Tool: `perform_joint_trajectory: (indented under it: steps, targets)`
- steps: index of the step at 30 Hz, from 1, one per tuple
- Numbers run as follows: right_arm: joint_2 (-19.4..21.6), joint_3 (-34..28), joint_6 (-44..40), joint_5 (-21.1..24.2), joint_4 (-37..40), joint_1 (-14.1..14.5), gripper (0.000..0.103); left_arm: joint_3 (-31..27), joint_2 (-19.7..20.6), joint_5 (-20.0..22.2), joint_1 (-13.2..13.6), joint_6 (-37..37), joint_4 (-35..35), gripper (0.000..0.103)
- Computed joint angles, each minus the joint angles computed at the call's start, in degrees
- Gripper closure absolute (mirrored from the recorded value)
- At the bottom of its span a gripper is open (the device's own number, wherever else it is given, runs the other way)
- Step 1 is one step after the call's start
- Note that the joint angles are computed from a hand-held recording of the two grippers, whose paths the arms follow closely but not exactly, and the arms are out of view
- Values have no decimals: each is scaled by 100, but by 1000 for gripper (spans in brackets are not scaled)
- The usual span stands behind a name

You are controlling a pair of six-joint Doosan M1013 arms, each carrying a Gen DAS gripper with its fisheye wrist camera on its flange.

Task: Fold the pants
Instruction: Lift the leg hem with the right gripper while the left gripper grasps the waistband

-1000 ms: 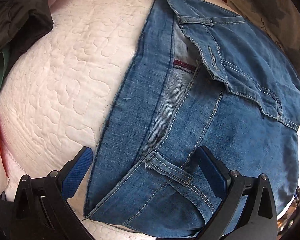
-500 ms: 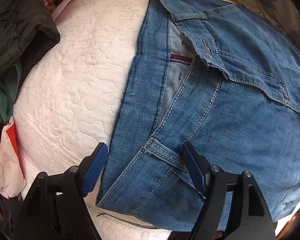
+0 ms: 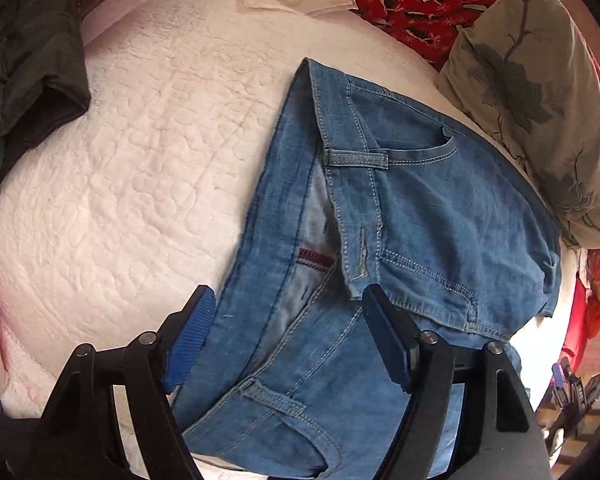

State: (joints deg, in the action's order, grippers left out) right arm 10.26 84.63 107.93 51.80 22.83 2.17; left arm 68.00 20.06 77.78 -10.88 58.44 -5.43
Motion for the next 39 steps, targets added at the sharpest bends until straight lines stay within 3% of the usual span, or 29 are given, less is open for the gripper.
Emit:
perform_joint_trajectory:
  steps: [6,9,10,11,12,13,14,16,17,19,20,21,24,28,30,32,39]
  targets:
    - [672,-280,479,-355,1401,-54,50,-366,477,245,-153,195,-341,27]
    - [870,-334,906,-639,1630,-3,51,-534,638,309,-293,174,104,27]
    - [919,-372,970,-722,1589,12,56,-596,698,349,-333,86,252,27]
    - [951,-433,1041,-759,1382,39,85,-654,745,381,-373,-11,394,27]
    - [978,-502,984,-742,1273,52,97,-715,776,443,-419,-85,545,27]
    - [945,-521,926,-802,1166,57,97,-776,796,515,-463,-138,671,29]
    - [867,-486,772,-986,1105,56,97,-845,827,575,-507,-127,759,40]
    - [724,-473,690,-1182,496,64,96,-911,870,712,-582,-44,972,42]
    - [764,-545,621,-923,375,26,95,-934,914,793,-605,-43,1072,42]
    - [954,-773,857,11,-33,-12,89,-948,962,805,-609,-91,1094,42]
    - [997,-774,830,223,-62,-15,88,-960,959,789,-609,-134,1083,42]
    - [946,-690,699,134,111,-47,86,-970,944,782,-592,-98,1022,42]
    - [746,-512,657,-195,192,-112,69,-810,687,593,-413,52,799,42]
    - [720,-785,684,-49,-684,-112,67,-858,511,235,1,1,626,41]
    - [813,-1010,700,105,-924,-94,63,-1035,605,173,282,13,53,34]
    - [925,-1206,640,187,-902,-88,60,-1243,761,188,457,-135,-272,34]
    - [1488,-1952,110,583,-868,57,58,-1960,1418,628,467,-358,-304,34]
